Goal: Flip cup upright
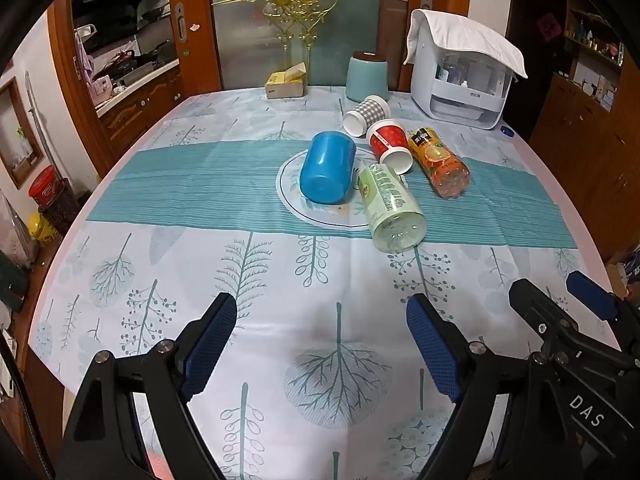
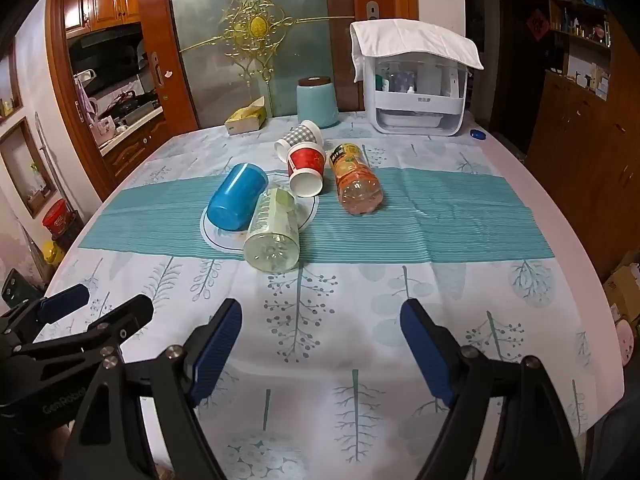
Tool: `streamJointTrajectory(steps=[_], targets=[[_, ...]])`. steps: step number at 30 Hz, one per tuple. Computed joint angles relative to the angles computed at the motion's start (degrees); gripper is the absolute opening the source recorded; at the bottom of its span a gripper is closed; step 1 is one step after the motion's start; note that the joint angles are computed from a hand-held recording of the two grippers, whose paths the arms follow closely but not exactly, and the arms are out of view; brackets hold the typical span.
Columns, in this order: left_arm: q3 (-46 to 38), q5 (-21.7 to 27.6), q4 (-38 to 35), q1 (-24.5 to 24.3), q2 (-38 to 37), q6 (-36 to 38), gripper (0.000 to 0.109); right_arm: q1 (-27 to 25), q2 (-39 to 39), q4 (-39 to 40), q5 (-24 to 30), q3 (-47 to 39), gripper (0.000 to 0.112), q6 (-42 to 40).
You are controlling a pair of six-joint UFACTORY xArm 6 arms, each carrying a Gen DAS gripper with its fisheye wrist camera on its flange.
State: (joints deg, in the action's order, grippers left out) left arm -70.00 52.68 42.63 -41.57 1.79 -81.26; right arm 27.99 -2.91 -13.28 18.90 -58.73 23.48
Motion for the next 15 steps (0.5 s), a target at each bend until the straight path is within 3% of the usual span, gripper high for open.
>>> streamJointTrajectory(steps=[5,8,15], targets=[[0.34,-0.13,0.07,-0.3,-0.08,0.07,0.085,0.57,-0.69,-1.94,-0.26,0.7,0.082,2.43],[-0.36,0.65,-0.17,-0.55,0.06,0.46,0.085,0.07,0.11,3.16,0.66,-0.39,0.082,-1.53],[-0.6,-1.34,-0.91,0.84,0.76,1.87,0.084,0.13,0.59,6.75,1.56,-1.14,0.082,-3.47]])
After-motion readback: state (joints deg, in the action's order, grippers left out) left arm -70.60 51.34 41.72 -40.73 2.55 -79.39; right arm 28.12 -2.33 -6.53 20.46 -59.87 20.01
